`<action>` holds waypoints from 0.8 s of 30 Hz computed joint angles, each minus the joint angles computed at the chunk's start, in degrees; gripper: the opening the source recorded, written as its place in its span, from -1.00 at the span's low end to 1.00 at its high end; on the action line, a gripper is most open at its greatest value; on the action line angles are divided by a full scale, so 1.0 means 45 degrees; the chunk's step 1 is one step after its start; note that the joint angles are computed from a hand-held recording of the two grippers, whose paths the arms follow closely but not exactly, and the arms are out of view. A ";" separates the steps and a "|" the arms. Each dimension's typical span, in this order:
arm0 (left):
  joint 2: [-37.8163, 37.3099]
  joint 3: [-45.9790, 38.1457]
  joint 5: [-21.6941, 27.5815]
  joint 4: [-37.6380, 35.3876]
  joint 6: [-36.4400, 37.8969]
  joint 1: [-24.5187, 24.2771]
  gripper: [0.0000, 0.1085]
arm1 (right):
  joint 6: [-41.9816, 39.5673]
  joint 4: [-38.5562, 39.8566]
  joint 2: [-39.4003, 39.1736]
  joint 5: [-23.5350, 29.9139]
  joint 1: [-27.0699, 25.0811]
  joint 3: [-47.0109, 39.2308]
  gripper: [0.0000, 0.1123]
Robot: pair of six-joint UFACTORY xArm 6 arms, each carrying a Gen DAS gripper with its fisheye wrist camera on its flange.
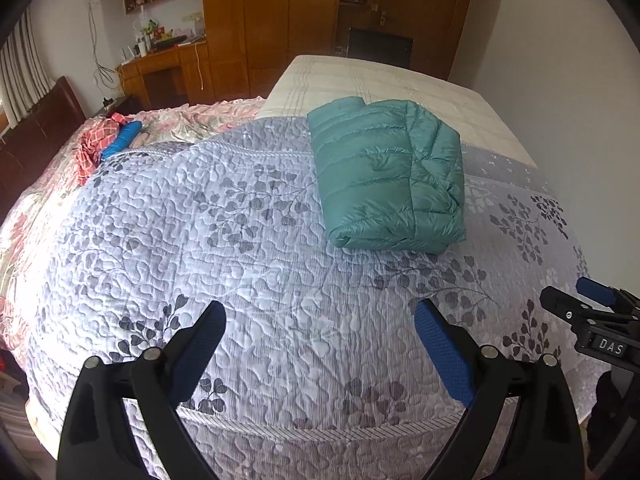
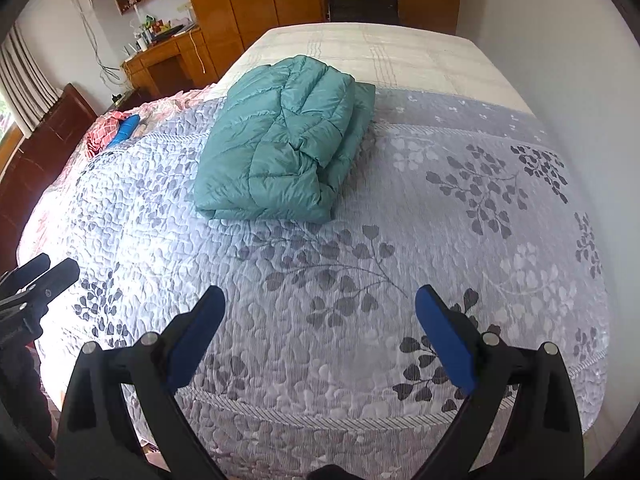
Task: Fold large clothes
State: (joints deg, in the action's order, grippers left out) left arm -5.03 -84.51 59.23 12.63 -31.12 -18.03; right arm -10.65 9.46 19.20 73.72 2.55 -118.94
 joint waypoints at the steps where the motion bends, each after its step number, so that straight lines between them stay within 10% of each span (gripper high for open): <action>1: -0.0022 0.0019 0.0019 0.0002 -0.0014 -0.0015 0.76 | 0.0028 -0.0030 -0.0035 0.0023 0.0001 0.0017 0.70; 24: 0.0032 0.0001 0.0439 0.0057 0.0038 -0.0033 0.76 | 0.0061 -0.0146 -0.0060 0.0124 -0.0001 -0.0083 0.70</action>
